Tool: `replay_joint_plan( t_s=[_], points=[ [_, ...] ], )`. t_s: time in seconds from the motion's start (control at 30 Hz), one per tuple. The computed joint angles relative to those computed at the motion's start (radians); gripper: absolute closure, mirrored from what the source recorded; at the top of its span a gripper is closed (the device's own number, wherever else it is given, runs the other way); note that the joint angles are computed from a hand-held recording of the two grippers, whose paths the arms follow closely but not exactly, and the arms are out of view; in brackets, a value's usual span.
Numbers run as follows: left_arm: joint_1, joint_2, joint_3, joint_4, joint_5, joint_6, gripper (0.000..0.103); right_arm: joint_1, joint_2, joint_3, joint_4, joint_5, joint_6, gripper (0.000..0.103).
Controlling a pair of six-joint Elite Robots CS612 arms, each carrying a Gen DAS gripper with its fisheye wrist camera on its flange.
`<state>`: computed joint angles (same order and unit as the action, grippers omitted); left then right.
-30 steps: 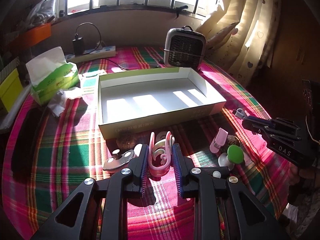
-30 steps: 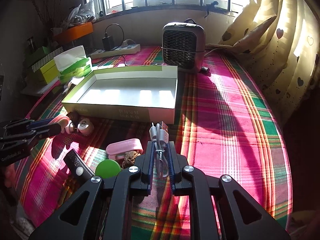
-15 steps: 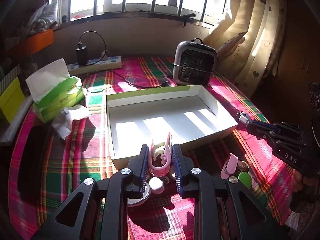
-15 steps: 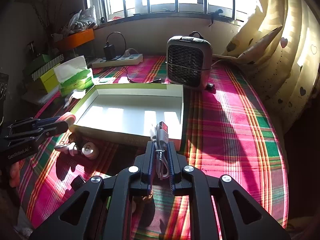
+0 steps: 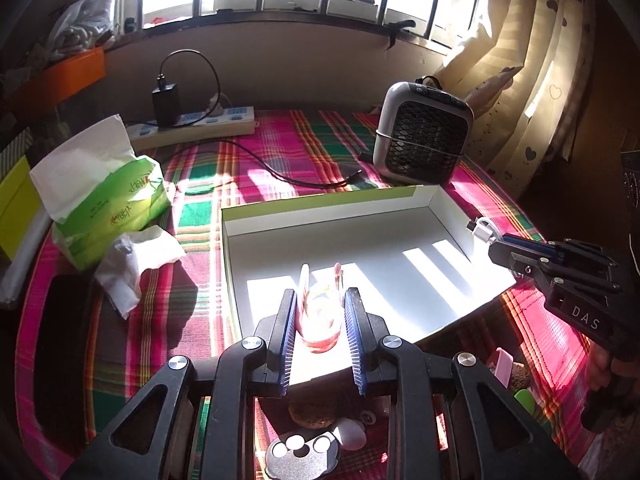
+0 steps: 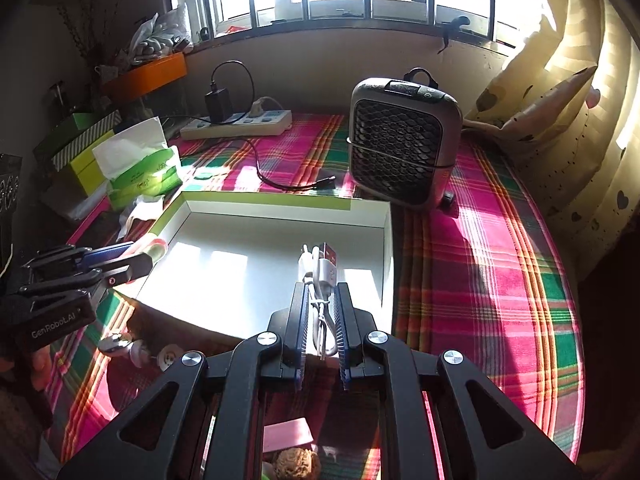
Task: Organize objects
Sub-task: 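Carry the hook in the left tool while the right tool carries the cable over the box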
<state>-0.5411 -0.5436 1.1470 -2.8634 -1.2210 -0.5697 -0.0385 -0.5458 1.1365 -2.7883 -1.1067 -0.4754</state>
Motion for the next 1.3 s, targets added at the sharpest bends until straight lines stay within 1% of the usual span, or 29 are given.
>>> replay_joint_plan(
  t_s=[0.23,0.37,0.5,0.7,0.83,1.03,1.3],
  points=[
    [0.019,0.031,-0.062,0.06,-0.019,-0.012,0.082,0.017,0.047,-0.097,0.077,-0.039,0.006,0.09],
    [0.025,0.05,-0.101,0.099,-0.014,0.005,0.082,0.026,0.076,-0.156,0.119,-0.063,0.003,0.09],
    [0.034,0.068,-0.136,0.139,-0.027,0.001,0.082,0.035,0.105,-0.214,0.168,-0.085,0.001,0.09],
    [0.043,0.09,-0.174,0.171,-0.043,0.007,0.082,0.043,0.139,-0.276,0.228,-0.109,0.006,0.09],
    [0.048,0.099,-0.19,0.19,-0.054,0.004,0.082,0.046,0.15,-0.296,0.249,-0.126,0.004,0.09],
    [0.052,0.107,-0.207,0.213,-0.067,-0.005,0.082,0.048,0.157,-0.31,0.268,-0.129,0.009,0.09],
    [0.051,0.11,-0.211,0.219,-0.06,-0.002,0.082,0.048,0.163,-0.319,0.274,-0.137,0.02,0.09]
  ],
)
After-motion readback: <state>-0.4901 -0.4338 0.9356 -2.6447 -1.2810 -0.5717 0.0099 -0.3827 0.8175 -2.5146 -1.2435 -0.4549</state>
